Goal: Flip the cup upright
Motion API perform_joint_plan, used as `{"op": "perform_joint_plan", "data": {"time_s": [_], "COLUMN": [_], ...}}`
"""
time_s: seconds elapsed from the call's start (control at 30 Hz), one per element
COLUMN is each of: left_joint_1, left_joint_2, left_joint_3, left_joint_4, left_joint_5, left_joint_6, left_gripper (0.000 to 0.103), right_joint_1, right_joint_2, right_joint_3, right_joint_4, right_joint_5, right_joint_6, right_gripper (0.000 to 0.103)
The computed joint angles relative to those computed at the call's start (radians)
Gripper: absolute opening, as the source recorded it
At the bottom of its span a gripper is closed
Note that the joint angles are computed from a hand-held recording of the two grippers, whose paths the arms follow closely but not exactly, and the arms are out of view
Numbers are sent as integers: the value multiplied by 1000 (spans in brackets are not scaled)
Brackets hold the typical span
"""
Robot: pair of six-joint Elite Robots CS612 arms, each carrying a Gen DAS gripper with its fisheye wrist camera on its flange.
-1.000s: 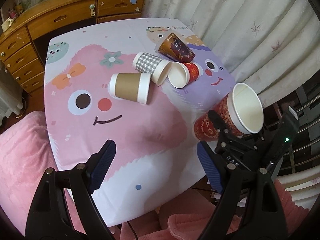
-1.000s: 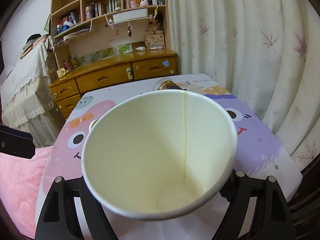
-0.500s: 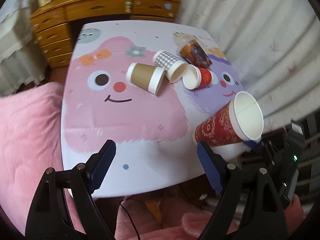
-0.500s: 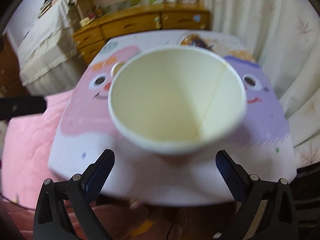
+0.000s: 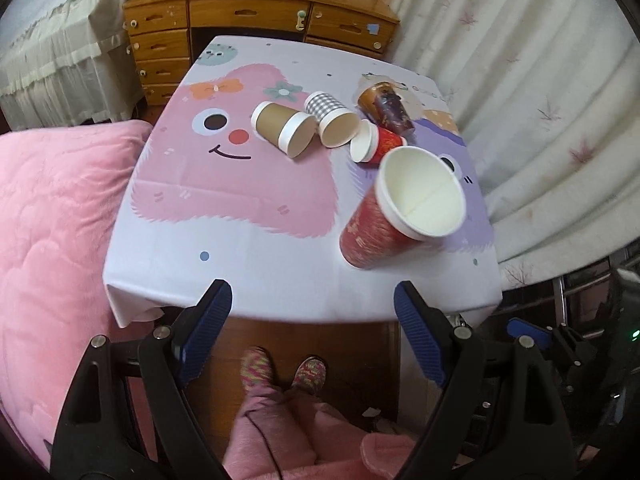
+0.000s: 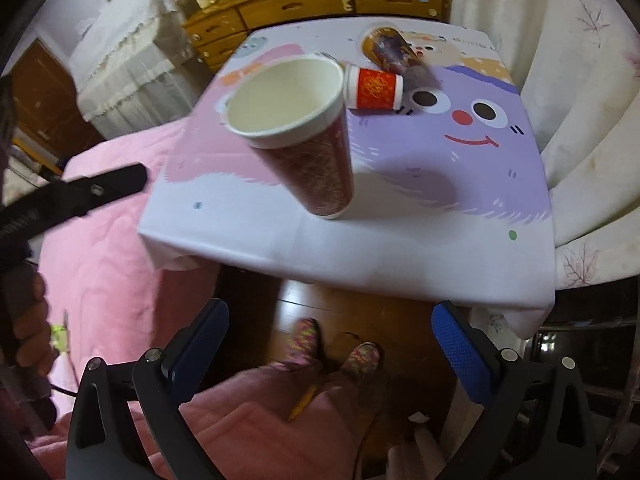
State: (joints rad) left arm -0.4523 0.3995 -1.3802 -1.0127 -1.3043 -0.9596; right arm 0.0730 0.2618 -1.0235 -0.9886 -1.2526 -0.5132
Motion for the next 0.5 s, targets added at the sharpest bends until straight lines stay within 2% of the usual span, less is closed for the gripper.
{"op": "perform_joint_plan", "data": {"time_s": [0.07, 0.2, 0.27, 0.4, 0.5], "left_joint_1": [-12, -44, -55, -67, -74], "left_joint_2": [-16, -65, -79, -107, -119], "left_joint_3": [6, 36, 38, 38, 27], "left_joint_4": [14, 57, 58, 44, 28], "left_joint_5": [30, 148, 182, 218, 244], "left_joint_6": [38, 107, 124, 117, 102], "left_gripper": [82, 82, 82, 82, 86], "right_joint_1": [-12, -12, -16, -20, -26], "right_joint_2": [-15, -59, -75, -100, -115], "right_joint_3": [1, 31, 36, 20, 2], "right_joint_4": [37, 53, 51, 18, -36], "right_joint_5": [32, -13, -8, 5, 45], "right_joint_6": [17, 58, 72, 101, 125], "right_gripper": [103, 103, 103, 103, 103]}}
